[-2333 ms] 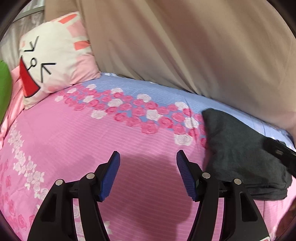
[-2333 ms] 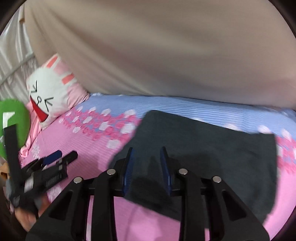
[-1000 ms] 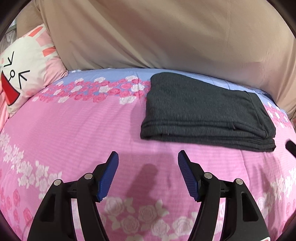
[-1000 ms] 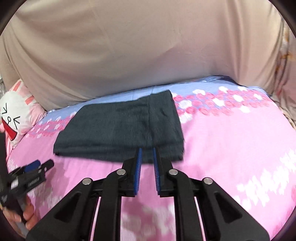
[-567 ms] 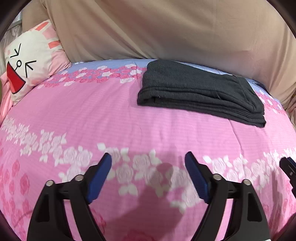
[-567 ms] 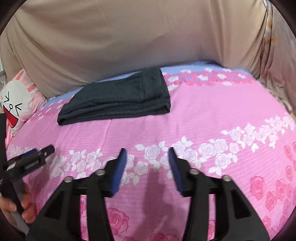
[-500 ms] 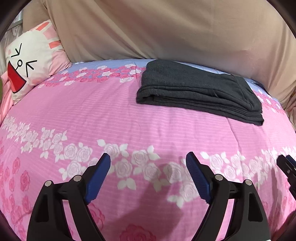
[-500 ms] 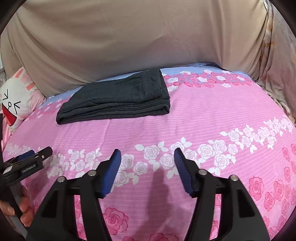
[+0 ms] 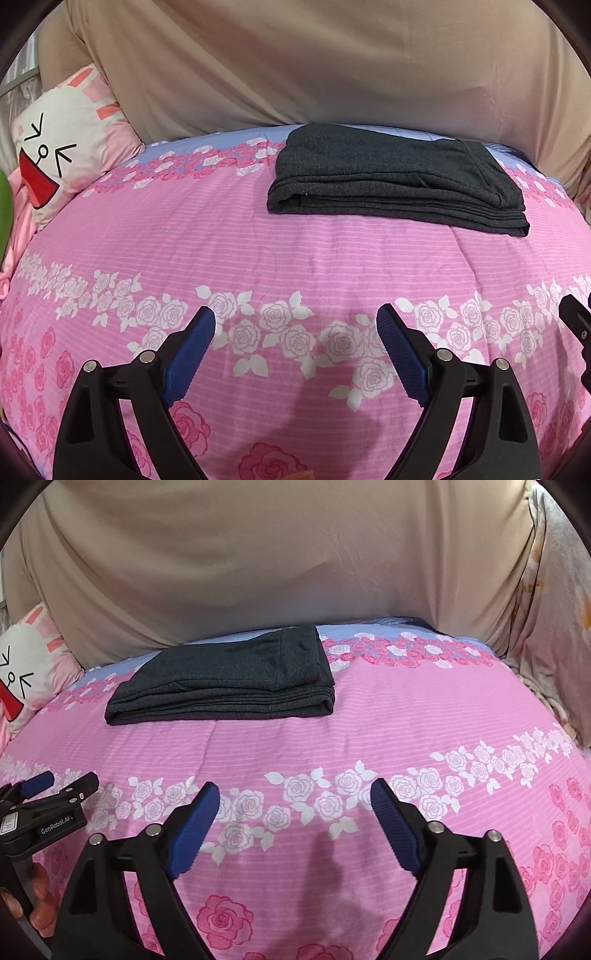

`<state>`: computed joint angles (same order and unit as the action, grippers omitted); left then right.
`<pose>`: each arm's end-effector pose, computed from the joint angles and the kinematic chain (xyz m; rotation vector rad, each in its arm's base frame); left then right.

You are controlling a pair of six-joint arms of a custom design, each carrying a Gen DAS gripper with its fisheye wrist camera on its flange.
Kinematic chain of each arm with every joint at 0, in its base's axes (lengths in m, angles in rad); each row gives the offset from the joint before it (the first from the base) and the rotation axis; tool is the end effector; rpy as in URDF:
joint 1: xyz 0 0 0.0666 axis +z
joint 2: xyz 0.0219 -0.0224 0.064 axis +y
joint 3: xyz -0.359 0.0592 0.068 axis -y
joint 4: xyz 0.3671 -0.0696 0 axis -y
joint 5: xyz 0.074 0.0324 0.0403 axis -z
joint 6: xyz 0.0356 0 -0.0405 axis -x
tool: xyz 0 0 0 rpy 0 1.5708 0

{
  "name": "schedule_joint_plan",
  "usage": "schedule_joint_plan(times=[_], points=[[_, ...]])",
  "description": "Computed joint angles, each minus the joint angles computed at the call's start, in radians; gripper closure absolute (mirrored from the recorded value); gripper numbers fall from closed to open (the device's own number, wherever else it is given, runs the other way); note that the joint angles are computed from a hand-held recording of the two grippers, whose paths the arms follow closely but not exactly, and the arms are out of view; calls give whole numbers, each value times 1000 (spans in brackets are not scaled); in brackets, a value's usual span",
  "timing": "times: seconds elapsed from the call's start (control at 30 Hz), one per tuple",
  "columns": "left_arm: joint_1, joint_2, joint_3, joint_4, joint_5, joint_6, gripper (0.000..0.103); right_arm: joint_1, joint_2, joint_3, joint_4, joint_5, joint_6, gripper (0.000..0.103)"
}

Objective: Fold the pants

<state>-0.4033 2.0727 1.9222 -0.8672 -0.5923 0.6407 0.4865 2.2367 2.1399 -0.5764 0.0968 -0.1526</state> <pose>0.6252 -0.2456 0.2694 -0.4834 2.3239 0.2908 0.6630 0.3463 0.2670 -0.3222 2.2278 0.2369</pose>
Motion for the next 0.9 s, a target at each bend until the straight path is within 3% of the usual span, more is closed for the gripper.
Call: schedule_joint_plan(times=[0.43,0.77,0.9], points=[[-5,18,35,-52,-25,46,16,36,55,99,-64,33,25,21],[-3,13,24,-38,-19,47,16,42,61,109,-74,33,15,21],[-9,-7,-11,18,-39,27,16,42,62,110,-75,33,15,21]])
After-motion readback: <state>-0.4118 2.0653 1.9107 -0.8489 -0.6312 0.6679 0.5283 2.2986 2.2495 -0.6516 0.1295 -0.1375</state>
